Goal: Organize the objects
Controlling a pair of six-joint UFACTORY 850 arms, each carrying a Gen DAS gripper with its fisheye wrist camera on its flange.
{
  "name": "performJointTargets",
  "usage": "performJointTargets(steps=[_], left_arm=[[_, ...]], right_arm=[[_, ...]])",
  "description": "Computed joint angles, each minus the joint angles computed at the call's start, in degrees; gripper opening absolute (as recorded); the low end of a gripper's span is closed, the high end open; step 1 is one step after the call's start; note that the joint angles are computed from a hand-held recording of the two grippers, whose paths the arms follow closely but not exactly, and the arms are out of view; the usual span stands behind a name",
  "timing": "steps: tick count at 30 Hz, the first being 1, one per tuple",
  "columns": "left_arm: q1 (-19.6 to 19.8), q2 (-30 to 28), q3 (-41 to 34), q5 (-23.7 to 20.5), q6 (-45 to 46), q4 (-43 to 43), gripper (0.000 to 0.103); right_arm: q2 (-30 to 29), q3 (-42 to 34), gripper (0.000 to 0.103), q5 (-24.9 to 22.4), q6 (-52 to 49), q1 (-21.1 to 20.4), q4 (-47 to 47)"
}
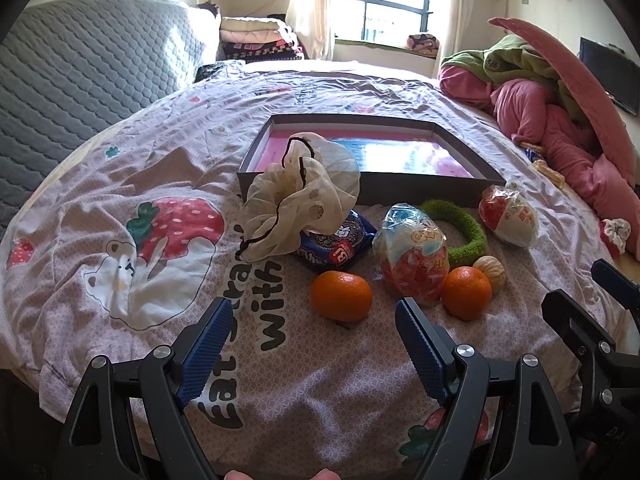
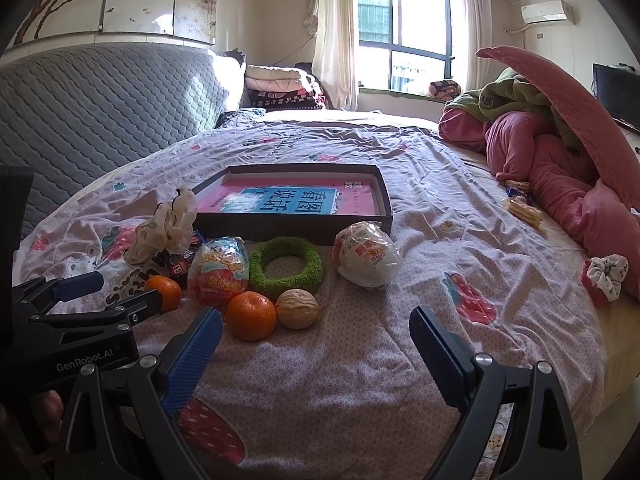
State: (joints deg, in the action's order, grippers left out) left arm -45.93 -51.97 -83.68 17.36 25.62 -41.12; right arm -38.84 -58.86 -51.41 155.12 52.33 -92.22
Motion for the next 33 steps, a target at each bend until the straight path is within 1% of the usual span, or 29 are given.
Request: performJointTargets(steps=[4, 12, 18, 25, 29, 33], left_arm=[[0.1, 0.0, 0.0, 0.1, -1.4, 1.1, 0.084], [0.1, -0.8, -1.3, -1.7, -1.3, 1.1, 0.084], [0.7, -2.0, -3.2, -4.2, -1.5, 0.3, 0.084], [0.9, -3.1, -4.9, -5.8, 1.6, -3.3, 0.084], [1.1, -3.6, -5.7, -6.6, 1.6, -3.7, 0.084], [1.1, -4.4, -6.9, -7.3, 6.2, -8.6, 0.084]], right_arm=[[0.1, 0.2, 0.095, 0.2, -0.1, -0.1, 0.0], [0.3, 0.5, 0.095, 0.6, -0.3, -0.3, 0.0], [1.0, 1.7, 0.095, 1.1, 0.8, -1.0, 0.0], [1.3, 2.1, 0.095, 1.9, 1.1, -1.6, -0.7], [1.7, 2.6, 0.095, 2.0, 1.1, -2.3, -0.5], [2.1, 2.9, 0.095, 2.6, 1.2, -3.2, -0.6]])
